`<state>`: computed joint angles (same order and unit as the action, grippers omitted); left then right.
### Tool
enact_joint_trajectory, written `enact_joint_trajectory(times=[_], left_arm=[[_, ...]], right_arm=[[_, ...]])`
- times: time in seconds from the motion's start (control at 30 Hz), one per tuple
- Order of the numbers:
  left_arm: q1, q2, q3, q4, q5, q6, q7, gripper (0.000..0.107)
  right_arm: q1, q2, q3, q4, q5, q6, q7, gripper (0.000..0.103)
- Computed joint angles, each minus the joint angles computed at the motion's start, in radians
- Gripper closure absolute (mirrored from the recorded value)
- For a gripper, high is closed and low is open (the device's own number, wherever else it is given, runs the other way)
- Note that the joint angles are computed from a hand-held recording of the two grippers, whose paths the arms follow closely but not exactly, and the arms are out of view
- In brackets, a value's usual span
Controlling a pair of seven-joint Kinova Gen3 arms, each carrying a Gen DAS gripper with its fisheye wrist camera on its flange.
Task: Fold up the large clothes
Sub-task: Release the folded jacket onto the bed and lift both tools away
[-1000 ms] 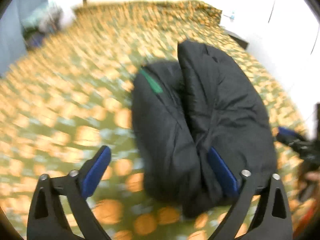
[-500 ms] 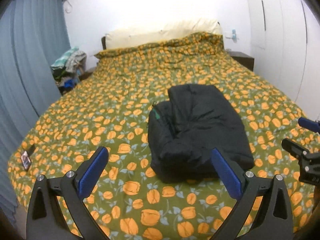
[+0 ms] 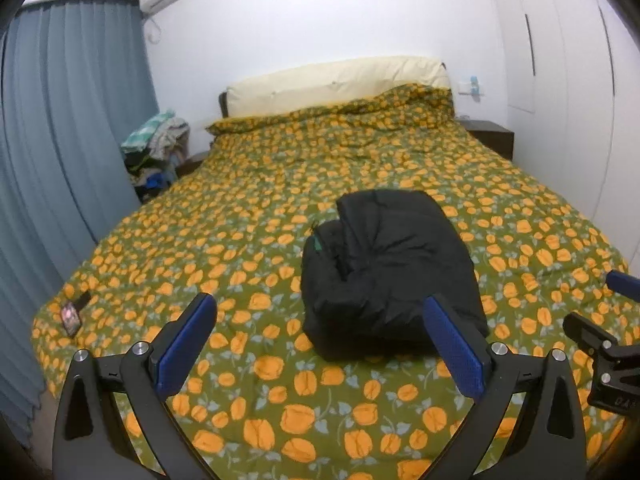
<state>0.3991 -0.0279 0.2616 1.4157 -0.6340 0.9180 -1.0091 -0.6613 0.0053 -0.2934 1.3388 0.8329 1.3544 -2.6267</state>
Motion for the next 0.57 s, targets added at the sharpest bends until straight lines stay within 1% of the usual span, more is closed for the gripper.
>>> enact_joint_trajectory(times=[0.07, 0.2, 0.33, 0.4, 0.47, 0.57], left_arm=[[-0.01, -0.002, -0.016, -0.013, 0.069, 0.01, -0.038, 0.005], [-0.03, -0.013, -0.029, -0.017, 0.154, 0.019, -0.081, 0.005], [-0.052, -0.028, -0.035, -0.004, 0.216, 0.007, -0.117, 0.005], [-0.062, -0.027, -0.03, -0.004, 0.224, 0.015, -0.107, 0.005], [-0.06, -0.025, -0.04, -0.004, 0.254, 0.015, -0.119, 0.005], [-0.06, -0.028, -0.012, 0.01, 0.214, 0.01, -0.095, 0.005]], right_arm=[[-0.01, 0.017, -0.006, -0.033, 0.0, 0.049, 0.001, 0.016], [-0.056, 0.049, -0.004, -0.093, 0.018, 0.141, -0.005, 0.016], [-0.096, 0.061, 0.01, -0.117, 0.033, 0.183, -0.019, 0.016], [-0.11, 0.064, 0.014, -0.121, 0.04, 0.198, -0.029, 0.016], [-0.116, 0.062, 0.018, -0.121, 0.039, 0.2, -0.033, 0.016], [-0.12, 0.06, 0.019, -0.119, 0.037, 0.201, -0.036, 0.016]])
